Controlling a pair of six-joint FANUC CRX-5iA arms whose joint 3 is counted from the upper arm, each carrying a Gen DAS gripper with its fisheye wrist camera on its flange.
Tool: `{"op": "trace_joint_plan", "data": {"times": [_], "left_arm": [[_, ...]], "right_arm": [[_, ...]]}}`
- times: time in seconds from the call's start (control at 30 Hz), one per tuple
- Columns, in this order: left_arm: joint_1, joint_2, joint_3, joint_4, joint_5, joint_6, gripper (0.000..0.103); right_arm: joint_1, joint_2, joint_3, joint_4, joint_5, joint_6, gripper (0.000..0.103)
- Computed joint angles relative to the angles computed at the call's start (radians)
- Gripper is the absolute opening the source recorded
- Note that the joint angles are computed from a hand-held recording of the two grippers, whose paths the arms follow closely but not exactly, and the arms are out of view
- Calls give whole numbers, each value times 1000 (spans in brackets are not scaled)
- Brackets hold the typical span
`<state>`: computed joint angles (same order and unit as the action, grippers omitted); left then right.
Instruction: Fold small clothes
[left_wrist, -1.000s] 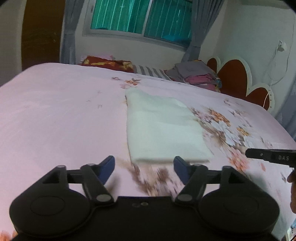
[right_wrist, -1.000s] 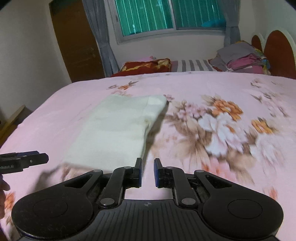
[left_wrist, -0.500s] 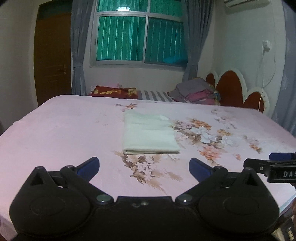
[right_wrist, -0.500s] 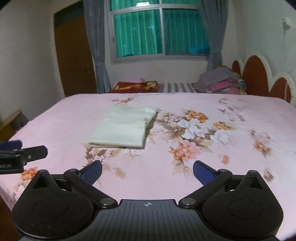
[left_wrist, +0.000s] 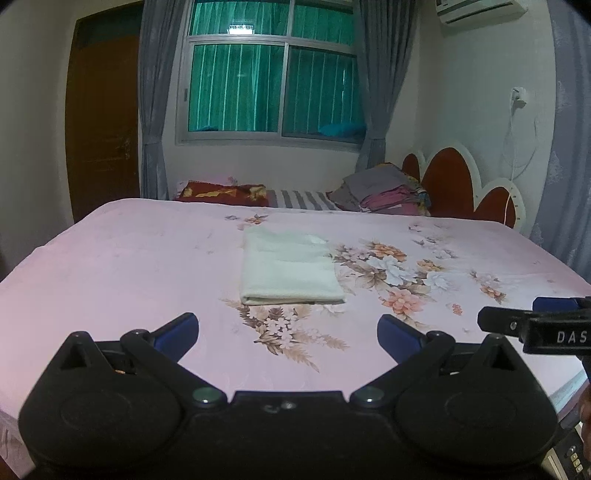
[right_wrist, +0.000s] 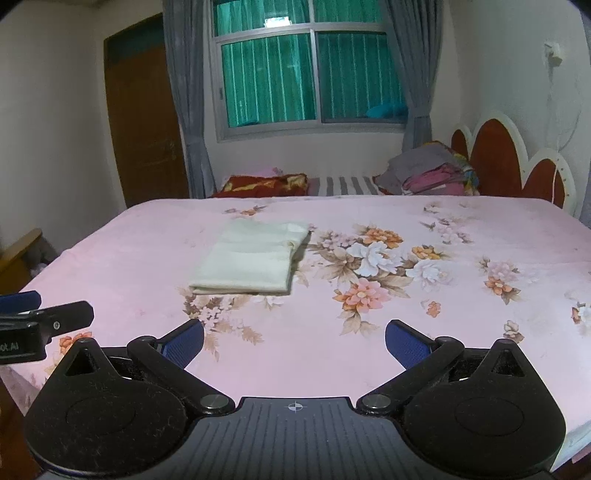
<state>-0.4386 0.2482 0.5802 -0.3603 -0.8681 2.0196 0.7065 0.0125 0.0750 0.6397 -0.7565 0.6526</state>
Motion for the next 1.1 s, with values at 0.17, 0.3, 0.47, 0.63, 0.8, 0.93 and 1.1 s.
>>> {"op": "trace_joint_plan", "data": {"times": [0.17,0.3,0.47,0.63,0.8,0.93,1.1], "left_arm": [[-1,0,-1,3,4,2,103],[-1,0,-3,7,10,-7,103],[-1,1,-2,9,11,-9,103],[0,-1,-5,9,11,-10,103],[-2,3,1,1,7,-6,103],[6,2,-3,10,12,-15,103],[8,0,-7,11,19,-19,103]], "right_arm": [[0,-6,-5,11,-1,-10,103],[3,-6,-4,14,-5,-11,103],[3,-7,-4,15,-5,-11,103],[3,-9,-4,15,-6,-11,103],[5,-9,1,13,-12,-6,103],[5,-9,5,10,-13,2,103],[3,-8,9,9,-14,6,103]]}}
